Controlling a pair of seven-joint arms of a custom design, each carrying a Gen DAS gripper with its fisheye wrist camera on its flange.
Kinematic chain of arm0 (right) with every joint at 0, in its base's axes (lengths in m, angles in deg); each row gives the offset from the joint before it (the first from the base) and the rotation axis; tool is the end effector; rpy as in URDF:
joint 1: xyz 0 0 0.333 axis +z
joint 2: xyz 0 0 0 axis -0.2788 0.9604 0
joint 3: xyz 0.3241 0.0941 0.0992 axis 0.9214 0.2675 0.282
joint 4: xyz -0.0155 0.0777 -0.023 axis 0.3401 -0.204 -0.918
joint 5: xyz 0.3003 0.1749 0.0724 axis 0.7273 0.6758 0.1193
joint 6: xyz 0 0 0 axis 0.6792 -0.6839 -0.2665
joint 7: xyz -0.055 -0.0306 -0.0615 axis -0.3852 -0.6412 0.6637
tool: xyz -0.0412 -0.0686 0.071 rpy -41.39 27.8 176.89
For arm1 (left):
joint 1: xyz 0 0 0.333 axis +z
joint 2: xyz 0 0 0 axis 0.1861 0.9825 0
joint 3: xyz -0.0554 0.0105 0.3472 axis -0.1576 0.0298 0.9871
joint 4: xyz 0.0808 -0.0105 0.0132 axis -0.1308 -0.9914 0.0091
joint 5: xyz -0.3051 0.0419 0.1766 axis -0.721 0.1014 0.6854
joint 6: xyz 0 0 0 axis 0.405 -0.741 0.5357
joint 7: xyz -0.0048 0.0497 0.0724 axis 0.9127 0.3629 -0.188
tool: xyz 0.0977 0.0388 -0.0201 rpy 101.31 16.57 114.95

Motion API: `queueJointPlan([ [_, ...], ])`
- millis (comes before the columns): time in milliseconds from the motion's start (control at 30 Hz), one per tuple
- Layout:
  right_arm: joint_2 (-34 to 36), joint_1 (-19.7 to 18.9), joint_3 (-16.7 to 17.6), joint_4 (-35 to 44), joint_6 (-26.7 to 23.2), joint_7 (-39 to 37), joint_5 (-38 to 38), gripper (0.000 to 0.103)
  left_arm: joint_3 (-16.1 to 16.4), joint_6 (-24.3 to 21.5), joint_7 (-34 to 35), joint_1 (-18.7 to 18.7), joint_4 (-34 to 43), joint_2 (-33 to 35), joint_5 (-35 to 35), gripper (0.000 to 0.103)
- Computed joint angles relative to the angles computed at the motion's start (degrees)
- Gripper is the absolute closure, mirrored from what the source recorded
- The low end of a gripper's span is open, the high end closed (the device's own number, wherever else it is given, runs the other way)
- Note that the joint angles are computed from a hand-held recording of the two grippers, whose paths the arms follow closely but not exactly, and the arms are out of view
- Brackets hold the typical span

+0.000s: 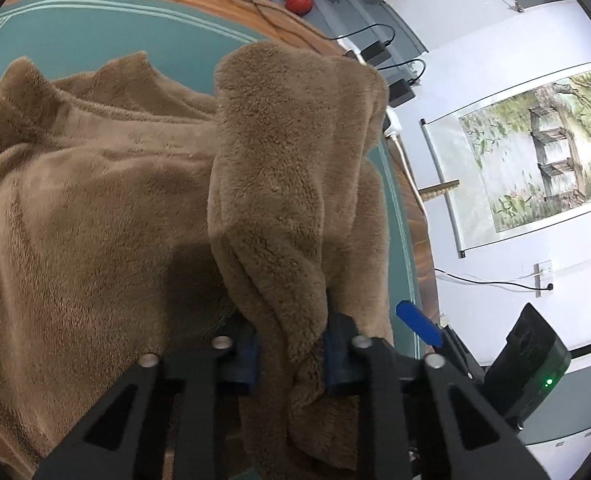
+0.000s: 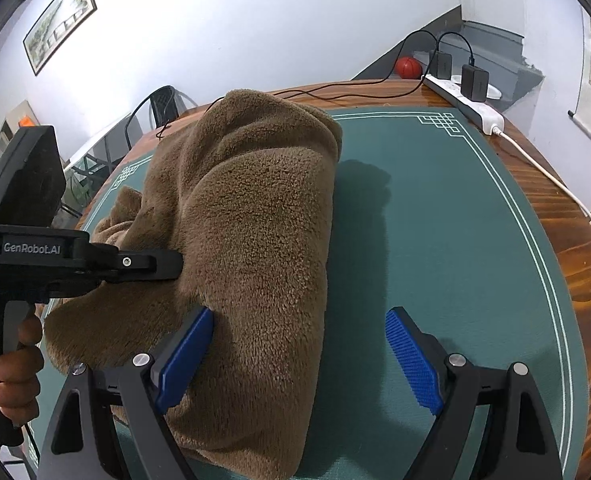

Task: Fold clothes
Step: 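Grasp the sweater side with the left gripper and lift it, then fold the held side over the bundle with the left gripper, release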

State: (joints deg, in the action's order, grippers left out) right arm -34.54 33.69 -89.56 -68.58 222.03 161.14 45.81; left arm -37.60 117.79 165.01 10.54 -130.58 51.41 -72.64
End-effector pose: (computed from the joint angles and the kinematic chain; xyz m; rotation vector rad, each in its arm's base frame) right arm 0.5697 0.4410 0.3437 -1.8587 1.6826 -0.3794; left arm 0.6538 -0.3048 0.3445 1.8841 -1.8799 0.9742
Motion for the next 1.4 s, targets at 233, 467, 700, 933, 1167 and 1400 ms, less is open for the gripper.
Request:
queueJointPlan([
  [233, -1.76, 7.50, -9.30, -4.37, 3.33, 6.33, -1.32, 0.014, -3.21, 7.45, 2.08, 3.97, -5.52, -4.45, -1.01, 0.083],
  [467, -1.67, 7.92, -9.79, -2.74, 2.57, 6.76, -1.12, 0.014, -8.36, 16.32, 3.10, 14.28, -19.17, -15.45, -2.17, 0.083],
  [700, 1.93, 4.49, -3.39, 6.30, -1.19, 3.13, -2.70, 0.014, -5.05, 19.24, -2.75, 17.04, -29.94, -22.08, 0.73, 0.083],
  [933, 6.91, 3.01, 0.86, 17.45, -5.43, -0.28, -5.27, 0.014, -2.72, 20.50, -8.07, 17.90, -34.67, -19.36, 5.10, 0.083],
  [1167, 12.79, 3.15, 4.38, 28.73, -11.44, -6.89, -8.78, 0.014, -2.96, 22.74, -8.84, 19.32, -34.00, -15.53, 12.25, 0.078],
  [1400, 23.26, 0.28, 9.06, 46.53, -26.06, -11.52, -6.35, 0.008, 1.75, 21.21, -12.11, 16.39, -32.44, -15.10, 19.33, 0.060],
])
